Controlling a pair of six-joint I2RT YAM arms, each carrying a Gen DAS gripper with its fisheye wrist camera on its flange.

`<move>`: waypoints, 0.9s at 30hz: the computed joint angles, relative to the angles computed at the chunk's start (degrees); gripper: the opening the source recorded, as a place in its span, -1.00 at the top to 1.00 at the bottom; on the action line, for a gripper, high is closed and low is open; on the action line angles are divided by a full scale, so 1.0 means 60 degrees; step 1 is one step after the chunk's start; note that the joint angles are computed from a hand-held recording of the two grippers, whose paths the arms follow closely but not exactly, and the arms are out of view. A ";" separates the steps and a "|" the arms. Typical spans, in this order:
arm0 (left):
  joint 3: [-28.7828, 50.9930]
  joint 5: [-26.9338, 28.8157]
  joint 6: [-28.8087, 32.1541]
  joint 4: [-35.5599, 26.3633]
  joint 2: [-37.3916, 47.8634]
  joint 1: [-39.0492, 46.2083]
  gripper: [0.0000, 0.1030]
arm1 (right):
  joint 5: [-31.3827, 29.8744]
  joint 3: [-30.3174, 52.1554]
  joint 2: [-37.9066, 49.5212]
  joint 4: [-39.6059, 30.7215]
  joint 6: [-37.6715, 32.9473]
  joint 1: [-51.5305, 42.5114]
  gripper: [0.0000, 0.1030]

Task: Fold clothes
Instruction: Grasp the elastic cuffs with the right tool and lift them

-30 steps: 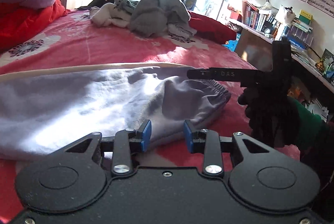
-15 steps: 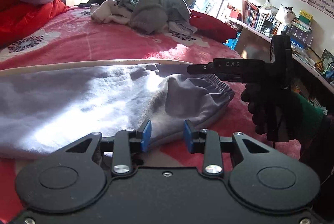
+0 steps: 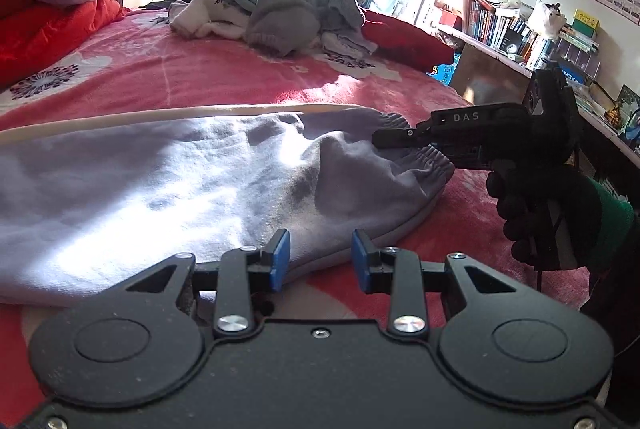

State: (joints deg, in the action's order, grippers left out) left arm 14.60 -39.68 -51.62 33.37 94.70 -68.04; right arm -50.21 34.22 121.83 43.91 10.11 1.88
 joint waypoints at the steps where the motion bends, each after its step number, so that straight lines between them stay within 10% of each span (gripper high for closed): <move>1: 0.0011 0.0000 0.0006 -0.0015 0.0027 0.0013 0.38 | -0.0437 0.0015 0.0277 0.0548 0.0638 -0.0170 0.70; 6: -0.0070 -0.0089 -0.0121 -0.0074 -0.0062 -0.0025 0.37 | -0.3291 -0.0161 0.1539 0.4008 0.4137 -0.1220 0.72; 8: -0.0090 -0.0126 -0.0146 -0.0049 -0.0080 -0.0029 0.28 | -0.3564 0.0013 0.1383 0.2643 0.3330 -0.1551 0.72; 11: -0.0007 -0.0081 -0.0099 -0.0061 0.0025 -0.0023 0.28 | -0.2667 0.0448 0.1119 0.0112 0.1701 -0.1548 0.72; 21: -0.0372 -0.0884 0.0166 -0.0965 -0.1367 -0.0290 0.28 | -0.1367 0.0107 0.0306 -0.0578 0.0719 -0.1206 0.59; 27: -0.0164 -0.1295 0.0063 -0.1025 -0.0808 -0.0116 0.33 | 0.1679 -0.2431 -0.1853 0.2922 -0.0044 -0.0750 0.29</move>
